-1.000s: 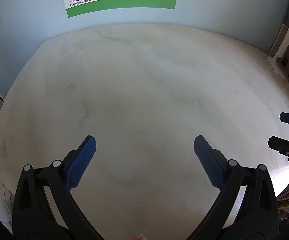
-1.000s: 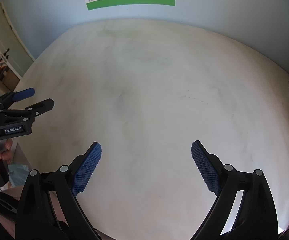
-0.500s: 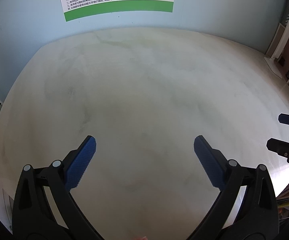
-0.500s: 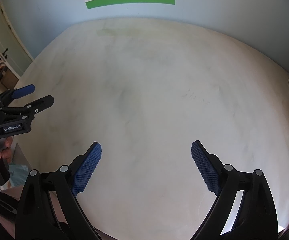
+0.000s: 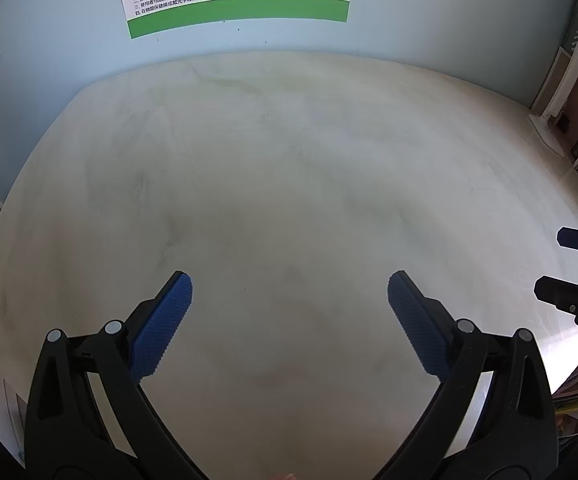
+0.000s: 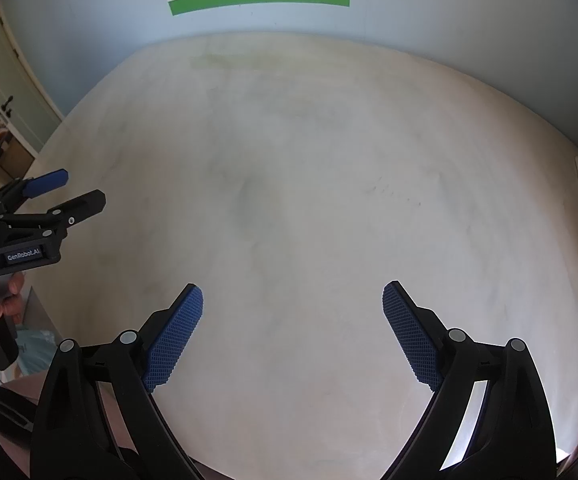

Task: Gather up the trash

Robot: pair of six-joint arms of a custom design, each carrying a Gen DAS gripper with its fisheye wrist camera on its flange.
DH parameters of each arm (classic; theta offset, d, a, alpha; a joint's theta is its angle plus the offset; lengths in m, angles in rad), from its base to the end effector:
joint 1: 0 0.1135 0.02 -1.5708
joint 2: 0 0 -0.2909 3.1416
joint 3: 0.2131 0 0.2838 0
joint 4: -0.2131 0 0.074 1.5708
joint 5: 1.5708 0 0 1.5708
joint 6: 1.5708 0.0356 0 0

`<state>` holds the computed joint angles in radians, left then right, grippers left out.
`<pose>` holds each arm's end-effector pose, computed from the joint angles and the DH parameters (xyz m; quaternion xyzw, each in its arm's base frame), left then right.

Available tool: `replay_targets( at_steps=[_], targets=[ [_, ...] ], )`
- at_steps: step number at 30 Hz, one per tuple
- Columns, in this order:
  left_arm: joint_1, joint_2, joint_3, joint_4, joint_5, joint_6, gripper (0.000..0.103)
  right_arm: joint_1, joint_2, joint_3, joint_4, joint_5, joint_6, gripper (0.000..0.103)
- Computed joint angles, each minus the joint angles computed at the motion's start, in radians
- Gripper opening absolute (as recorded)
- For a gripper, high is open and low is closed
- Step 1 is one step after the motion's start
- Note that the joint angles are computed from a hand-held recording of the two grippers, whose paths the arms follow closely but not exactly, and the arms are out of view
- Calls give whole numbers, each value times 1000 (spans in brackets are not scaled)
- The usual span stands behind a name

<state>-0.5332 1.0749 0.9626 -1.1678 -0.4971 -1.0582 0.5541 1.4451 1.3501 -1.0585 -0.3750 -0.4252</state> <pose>0.1758 -0.0841 0.2970 -0.2833 0.9170 0.0700 0.2721 0.2557 0.1736 0.3376 -0.4861 0.8301 0.1951 0.1913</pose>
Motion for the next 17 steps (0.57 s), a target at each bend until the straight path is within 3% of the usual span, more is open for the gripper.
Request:
replay_targets(
  at_steps=[17],
  targets=[
    [48, 3, -16, 19, 39, 27, 96, 9, 12, -6, 5, 3, 2, 91]
  ],
)
